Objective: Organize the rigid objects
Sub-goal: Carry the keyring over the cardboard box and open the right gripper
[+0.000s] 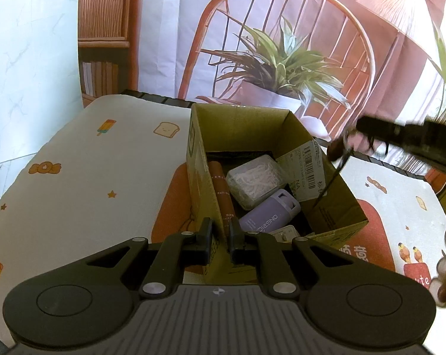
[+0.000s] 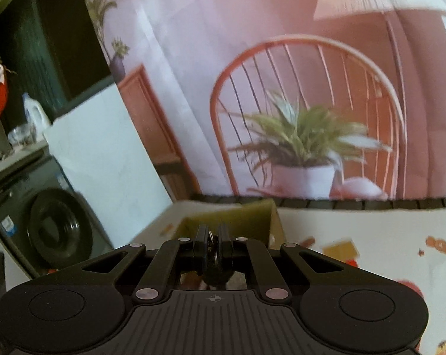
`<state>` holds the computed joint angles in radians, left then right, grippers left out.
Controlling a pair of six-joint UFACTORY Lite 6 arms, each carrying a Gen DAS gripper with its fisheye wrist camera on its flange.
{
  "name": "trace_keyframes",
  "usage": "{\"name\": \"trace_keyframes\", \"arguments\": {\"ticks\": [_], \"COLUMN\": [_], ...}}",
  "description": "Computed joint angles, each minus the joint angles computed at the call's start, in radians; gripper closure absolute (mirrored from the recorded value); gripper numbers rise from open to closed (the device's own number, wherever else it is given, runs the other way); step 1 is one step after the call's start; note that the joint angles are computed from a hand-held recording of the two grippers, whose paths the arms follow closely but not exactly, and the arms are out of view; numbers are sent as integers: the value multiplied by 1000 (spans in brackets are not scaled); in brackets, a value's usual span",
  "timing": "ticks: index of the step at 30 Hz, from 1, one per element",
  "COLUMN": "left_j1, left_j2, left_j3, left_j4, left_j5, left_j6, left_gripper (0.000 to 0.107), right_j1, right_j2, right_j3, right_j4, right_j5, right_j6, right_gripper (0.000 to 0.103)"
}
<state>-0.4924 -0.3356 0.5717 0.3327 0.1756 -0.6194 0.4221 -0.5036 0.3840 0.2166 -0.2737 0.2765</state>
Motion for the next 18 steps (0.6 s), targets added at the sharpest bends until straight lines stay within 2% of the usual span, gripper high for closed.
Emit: {"name": "trace_keyframes", "arguments": {"ticks": [6,10,18], "left_j1": [3,-2,-6], "left_j2": [0,6,7], "left_j3": [1,7,8], "left_j4": [-21,-1,12], "left_j5": [1,4,7], "left_j6": [22,2,-11], "left_gripper": [95,95,95], "right_j1": [37,43,47], "right_j2": [29,80,284], "right_j3": [-25,-8,113], "right_j4": [96,95,69], "right_j5": [29,25,18], "right_j6": [-84,-83,-115], "right_gripper": [97,97,97]}}
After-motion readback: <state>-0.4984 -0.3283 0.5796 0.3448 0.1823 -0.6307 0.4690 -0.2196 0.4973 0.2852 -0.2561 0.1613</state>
